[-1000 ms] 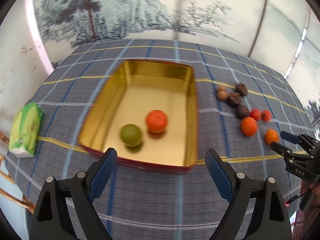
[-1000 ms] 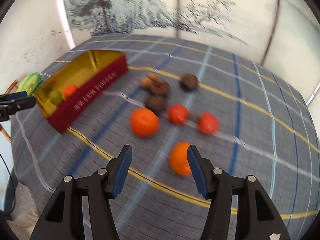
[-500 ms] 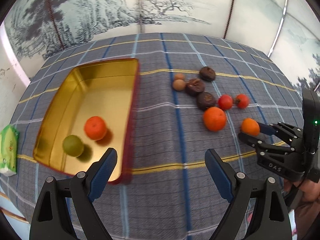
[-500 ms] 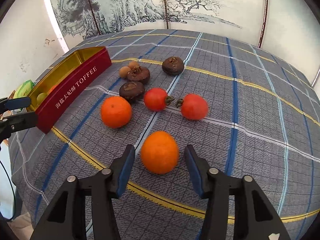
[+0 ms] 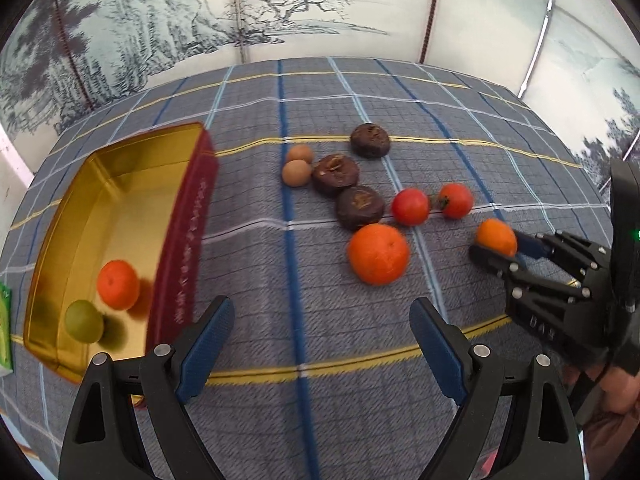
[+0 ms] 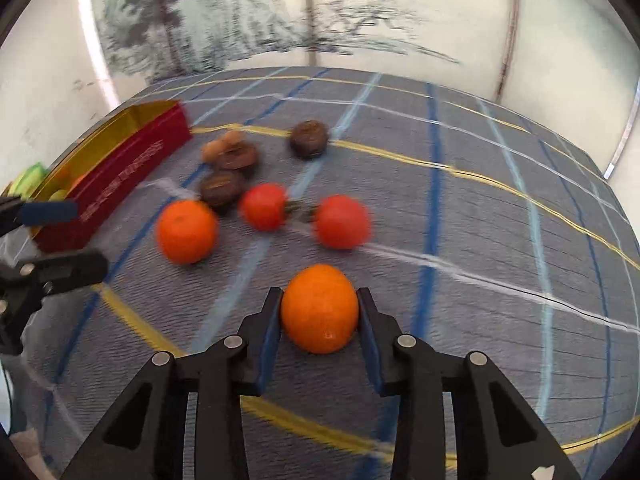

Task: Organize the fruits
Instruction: 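Grasp a second tangerine with the left gripper while the right gripper grasps a large orange, then lift the tangerine into the tin and open the left gripper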

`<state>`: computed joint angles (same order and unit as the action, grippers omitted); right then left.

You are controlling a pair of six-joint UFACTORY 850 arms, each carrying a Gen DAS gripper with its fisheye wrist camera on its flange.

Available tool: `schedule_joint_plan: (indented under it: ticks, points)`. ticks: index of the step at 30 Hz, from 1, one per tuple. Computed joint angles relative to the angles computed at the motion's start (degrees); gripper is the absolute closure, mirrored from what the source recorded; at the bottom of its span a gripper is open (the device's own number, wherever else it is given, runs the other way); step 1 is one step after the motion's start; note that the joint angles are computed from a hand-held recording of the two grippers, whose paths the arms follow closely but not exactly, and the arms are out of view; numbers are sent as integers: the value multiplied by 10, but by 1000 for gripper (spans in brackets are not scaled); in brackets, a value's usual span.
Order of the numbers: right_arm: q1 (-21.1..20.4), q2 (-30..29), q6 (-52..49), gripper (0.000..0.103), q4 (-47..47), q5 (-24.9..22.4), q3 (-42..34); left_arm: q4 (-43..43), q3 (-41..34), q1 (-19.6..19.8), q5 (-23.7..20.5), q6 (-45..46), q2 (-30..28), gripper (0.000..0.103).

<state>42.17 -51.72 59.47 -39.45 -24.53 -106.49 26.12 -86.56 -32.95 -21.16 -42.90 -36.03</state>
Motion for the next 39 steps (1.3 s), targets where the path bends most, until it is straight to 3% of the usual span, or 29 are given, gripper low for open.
schedule_joint_plan:
  ticks: [5,15,24,26,39]
  points:
    - [-14,9,77,70,-55,-16,18,-34,-25,-2,3,30,-21,14]
    - [-22,8,75,69,-46,-14,17,-72,-96,-2,-10,55,-74,16]
    - [-24,14,80,69,-45,-1,27,-88,-126,-1,-20,71,-103,45]
    - [-25,14,80,69,-44,0,28,-89,-127,-2,-21,76,-105,60]
    - [-24,13,80,69,-47,-4,25,-69,-90,-5,-26,63,-78,60]
